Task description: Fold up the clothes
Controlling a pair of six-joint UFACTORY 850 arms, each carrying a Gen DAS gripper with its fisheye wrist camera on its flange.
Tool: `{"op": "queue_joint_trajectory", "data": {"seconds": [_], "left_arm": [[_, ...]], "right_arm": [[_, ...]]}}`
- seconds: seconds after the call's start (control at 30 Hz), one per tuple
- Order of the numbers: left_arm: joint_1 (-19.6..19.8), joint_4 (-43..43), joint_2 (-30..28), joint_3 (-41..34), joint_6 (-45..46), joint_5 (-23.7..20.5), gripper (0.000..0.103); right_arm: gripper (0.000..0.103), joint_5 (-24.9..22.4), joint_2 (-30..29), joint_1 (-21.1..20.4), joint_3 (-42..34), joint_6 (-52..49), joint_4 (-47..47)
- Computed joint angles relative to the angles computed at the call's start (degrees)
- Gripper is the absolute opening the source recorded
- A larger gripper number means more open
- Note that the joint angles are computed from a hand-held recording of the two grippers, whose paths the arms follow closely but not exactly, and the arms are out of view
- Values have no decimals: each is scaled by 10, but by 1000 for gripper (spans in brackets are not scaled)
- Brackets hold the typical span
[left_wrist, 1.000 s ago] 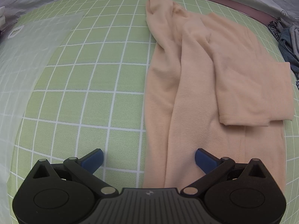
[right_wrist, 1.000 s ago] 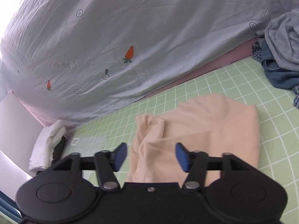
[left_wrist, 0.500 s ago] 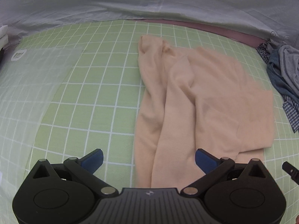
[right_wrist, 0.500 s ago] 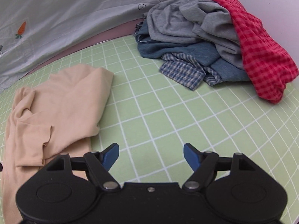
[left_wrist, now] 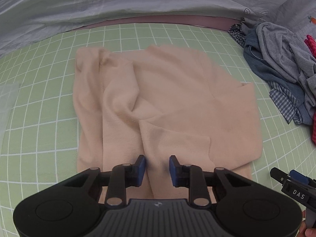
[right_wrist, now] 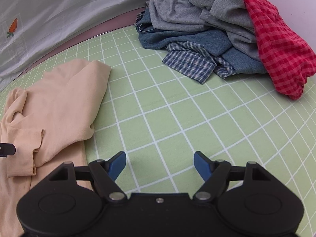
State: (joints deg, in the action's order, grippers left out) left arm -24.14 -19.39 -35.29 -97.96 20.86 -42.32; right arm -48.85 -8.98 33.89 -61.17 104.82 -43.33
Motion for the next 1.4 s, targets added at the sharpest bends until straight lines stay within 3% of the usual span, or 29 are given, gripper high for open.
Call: {"op": "queue_joint_trajectory", "data": {"seconds": [0.07,0.13,0.2,0.57,0.67,0.77,0.87,0.97,1.03,1.13,1.3,1.4], "left_arm": [[-1,2,-5,-5,0,-4,25],[2,-15,-3,-2,13,-2,11],[10,-47,3,6,36,0,5],[75,-156,67,46,79,78,5],[99,-144,78,48,58,121,5],[120,-79,73,40,-7,160,5],[147,-64,61,29,-55,164,5],[153,19,61,32,-150,172,15],[150,94,66,40,-220,172,42],[150,52,93,83,-164,173,72],[145,-15,148,185,-75,138,85],[140,-26,173,242,-39,101,86]], "right_arm": [[76,2,-2,-2,0,-5,6],[76,-1,-5,-2,-3,-9,5],[76,-3,-7,-2,-4,-12,6],[73,-21,-20,14,-25,-16,13],[73,-31,-28,26,-38,-9,10],[73,-41,-36,38,-53,-11,8],[73,-51,-43,46,-65,-15,5],[73,-62,-47,55,-74,-16,-5],[73,-68,-48,61,-78,-13,-12],[73,-71,-44,70,-79,-6,-22],[73,-32,-22,81,-55,6,-28],[65,-1,-11,88,-38,-4,-16]]}}
